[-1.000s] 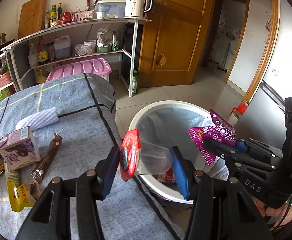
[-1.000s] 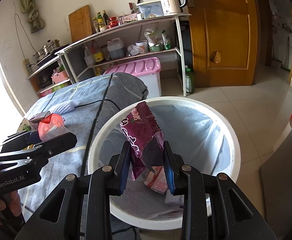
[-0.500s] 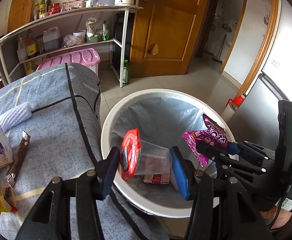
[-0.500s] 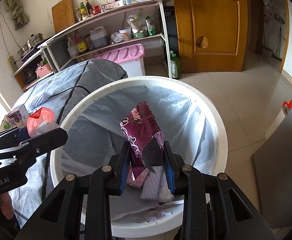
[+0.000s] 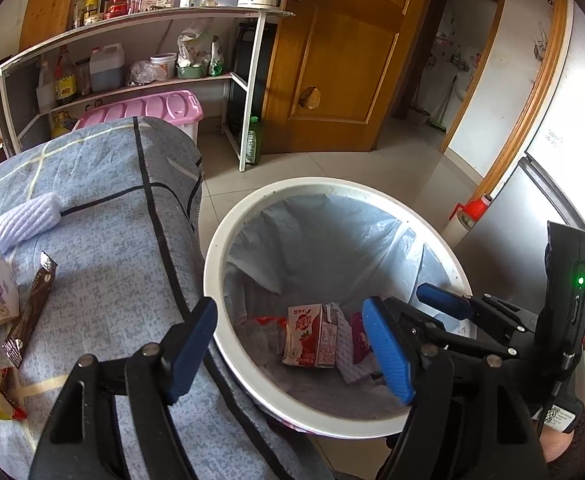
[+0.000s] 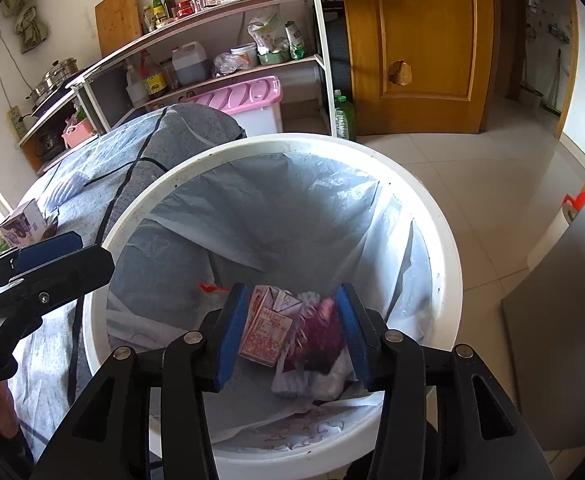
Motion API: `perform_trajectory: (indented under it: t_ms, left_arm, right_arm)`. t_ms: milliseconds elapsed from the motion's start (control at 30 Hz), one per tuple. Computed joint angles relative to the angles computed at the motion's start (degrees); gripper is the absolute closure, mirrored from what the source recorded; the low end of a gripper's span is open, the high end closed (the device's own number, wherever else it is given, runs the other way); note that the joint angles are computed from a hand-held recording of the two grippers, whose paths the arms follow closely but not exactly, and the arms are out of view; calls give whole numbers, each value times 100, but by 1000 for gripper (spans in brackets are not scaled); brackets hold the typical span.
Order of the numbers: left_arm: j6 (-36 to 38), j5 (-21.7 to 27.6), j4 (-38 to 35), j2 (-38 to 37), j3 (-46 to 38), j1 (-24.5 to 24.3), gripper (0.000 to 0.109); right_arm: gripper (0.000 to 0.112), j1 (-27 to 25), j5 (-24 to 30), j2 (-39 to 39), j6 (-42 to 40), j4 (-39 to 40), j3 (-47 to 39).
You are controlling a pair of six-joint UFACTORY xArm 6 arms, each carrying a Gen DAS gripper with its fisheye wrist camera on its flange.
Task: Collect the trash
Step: 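Open the right gripper to drop the purple wrapper into the bin, then move both tools back over the table toward the remaining trash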
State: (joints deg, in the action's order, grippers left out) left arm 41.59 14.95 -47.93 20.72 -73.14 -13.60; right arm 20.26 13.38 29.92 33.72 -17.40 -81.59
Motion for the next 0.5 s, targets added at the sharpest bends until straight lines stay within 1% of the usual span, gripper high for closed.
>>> perform_trajectory:
  t_ms: [67,133,233,367,500]
  left_arm:
    - [13,-32,-20,-53,62,23,28]
    - [100,-15,-119,-126,127,59,27]
    - [180,-117,-218,-268,278,105,26]
    - [431,-193,-567,-506,497,205,25]
    - [642,-413,-811,-763,773,311,25]
  right_arm:
    - [60,20,-10,-30,78,-77,16]
    - [60,37,-41,-73,188,-203,43]
    - [59,86,-79,-131,238,-245,67]
    - [57,173,-126,-210,361,-378,105]
    - [56,295,-201,-259,443,-460,106]
